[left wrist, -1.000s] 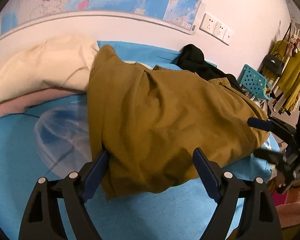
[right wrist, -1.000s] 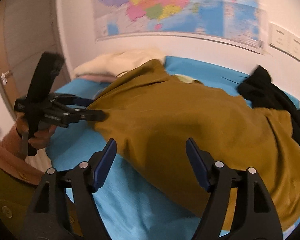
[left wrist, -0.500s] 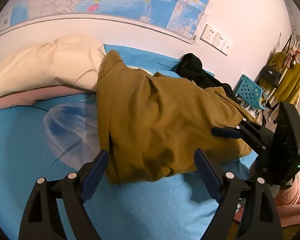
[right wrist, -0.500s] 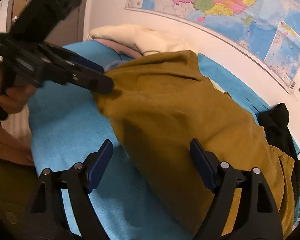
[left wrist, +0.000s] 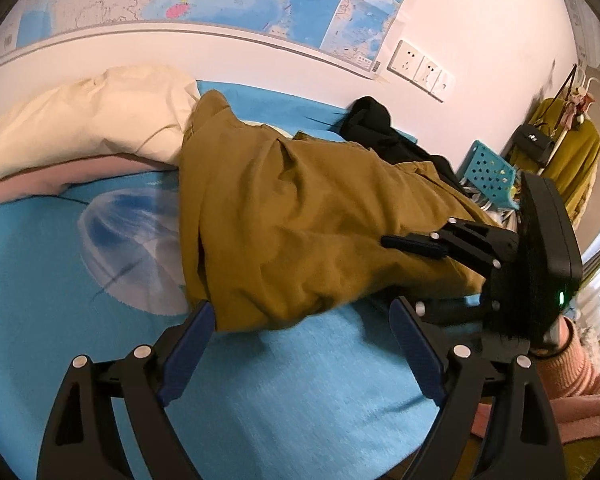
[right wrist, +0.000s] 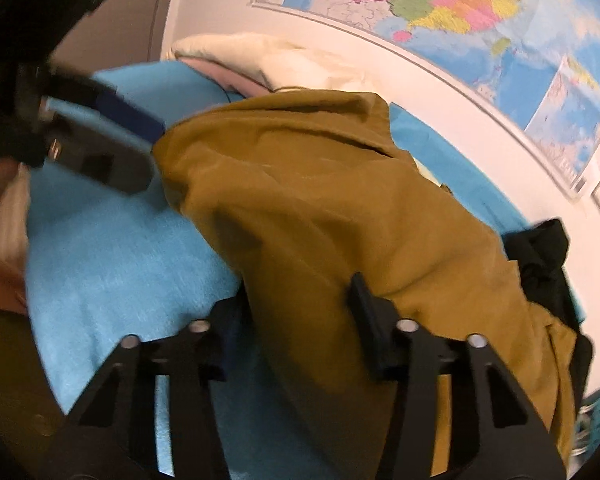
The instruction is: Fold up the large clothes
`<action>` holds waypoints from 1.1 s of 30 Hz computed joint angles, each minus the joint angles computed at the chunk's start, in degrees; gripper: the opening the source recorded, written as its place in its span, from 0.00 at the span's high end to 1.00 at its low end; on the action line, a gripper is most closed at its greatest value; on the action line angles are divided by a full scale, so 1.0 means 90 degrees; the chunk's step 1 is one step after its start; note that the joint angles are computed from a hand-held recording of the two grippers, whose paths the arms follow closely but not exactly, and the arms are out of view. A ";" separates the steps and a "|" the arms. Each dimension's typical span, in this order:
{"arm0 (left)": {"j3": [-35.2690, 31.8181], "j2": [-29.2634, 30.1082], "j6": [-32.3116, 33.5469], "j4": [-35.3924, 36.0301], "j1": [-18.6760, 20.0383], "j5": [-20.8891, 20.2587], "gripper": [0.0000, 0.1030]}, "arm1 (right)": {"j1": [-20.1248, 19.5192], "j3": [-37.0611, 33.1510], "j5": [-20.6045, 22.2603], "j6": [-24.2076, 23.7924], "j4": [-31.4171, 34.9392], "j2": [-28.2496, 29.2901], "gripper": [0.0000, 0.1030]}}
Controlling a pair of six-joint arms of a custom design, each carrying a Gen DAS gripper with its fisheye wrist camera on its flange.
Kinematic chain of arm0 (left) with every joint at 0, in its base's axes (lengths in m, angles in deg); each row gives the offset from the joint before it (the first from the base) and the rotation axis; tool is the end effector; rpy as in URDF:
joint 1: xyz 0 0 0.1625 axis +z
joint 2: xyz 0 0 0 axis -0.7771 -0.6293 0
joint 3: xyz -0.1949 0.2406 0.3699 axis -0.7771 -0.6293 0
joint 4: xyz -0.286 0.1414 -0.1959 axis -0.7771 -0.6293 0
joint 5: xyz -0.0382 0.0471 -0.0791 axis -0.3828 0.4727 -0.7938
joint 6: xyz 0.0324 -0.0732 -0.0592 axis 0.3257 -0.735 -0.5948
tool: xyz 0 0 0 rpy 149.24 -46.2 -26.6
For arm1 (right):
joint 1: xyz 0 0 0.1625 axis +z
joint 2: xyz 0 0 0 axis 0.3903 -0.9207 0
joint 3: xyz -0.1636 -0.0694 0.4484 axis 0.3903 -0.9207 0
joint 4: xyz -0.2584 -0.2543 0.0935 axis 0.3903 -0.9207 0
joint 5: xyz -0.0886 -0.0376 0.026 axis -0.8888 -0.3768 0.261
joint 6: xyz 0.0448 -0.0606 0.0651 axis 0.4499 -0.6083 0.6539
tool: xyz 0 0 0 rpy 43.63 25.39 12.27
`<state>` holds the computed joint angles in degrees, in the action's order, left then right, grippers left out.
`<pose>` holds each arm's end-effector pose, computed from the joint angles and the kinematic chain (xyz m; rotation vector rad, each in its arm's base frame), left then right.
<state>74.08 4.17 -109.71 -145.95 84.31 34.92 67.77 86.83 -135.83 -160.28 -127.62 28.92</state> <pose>-0.1516 -0.3464 0.1458 0.2986 2.5513 -1.0456 0.1335 -0.4424 0.0814 1.8525 -2.0359 0.4403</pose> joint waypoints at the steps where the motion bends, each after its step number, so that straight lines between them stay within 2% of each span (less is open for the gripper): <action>1: 0.0099 0.0111 0.0066 -0.0357 -0.0032 -0.0043 0.17 | -0.0005 -0.0082 0.0054 0.0205 0.0391 -0.0163 0.65; 3: 0.0234 0.0261 0.0105 -0.0930 0.0005 -0.0319 0.18 | -0.0026 -0.0177 0.0198 0.0505 0.0882 -0.0391 0.68; 4: 0.0287 0.0316 0.0135 -0.1227 0.0122 -0.0612 0.18 | -0.0047 -0.0246 0.0320 0.0699 0.1208 -0.0543 0.69; 9: 0.0281 0.0532 0.0171 -0.1751 0.0442 -0.1341 0.20 | -0.0095 -0.0440 0.0644 0.1200 0.1950 -0.0868 0.72; 12: 0.0108 0.0598 0.0302 -0.1881 0.0587 -0.1551 0.19 | -0.0079 -0.0487 0.0688 0.1340 0.2067 -0.0900 0.72; 18: -0.0556 0.0670 0.0462 -0.2534 0.1439 -0.2409 0.15 | -0.0131 -0.0325 0.0682 0.1281 0.1820 -0.0831 0.70; 21: -0.0912 0.0661 0.0180 -0.2469 0.1990 -0.2991 0.15 | -0.0218 -0.0367 0.0815 0.1366 0.2217 -0.0985 0.65; 26: -0.1428 0.0539 0.0347 -0.1505 0.1913 -0.2728 0.11 | -0.0505 -0.0240 0.1277 0.1496 0.2836 -0.1455 0.59; 29: -0.1782 0.0451 0.0363 -0.0854 0.1975 -0.2530 0.11 | -0.0970 -0.0186 0.1870 0.1785 0.3851 -0.2103 0.53; 31: -0.1977 0.0398 0.0480 -0.0476 0.2010 -0.2383 0.12 | -0.1434 -0.0269 0.2287 0.1961 0.5017 -0.2662 0.42; 32: -0.2086 0.0336 0.0497 -0.0115 0.2007 -0.2255 0.15 | -0.1677 -0.0314 0.2412 0.2102 0.5550 -0.2908 0.26; 33: -0.2108 0.0308 0.0515 -0.0010 0.2001 -0.2195 0.17 | -0.1907 -0.0337 0.2497 0.2226 0.5934 -0.3106 0.18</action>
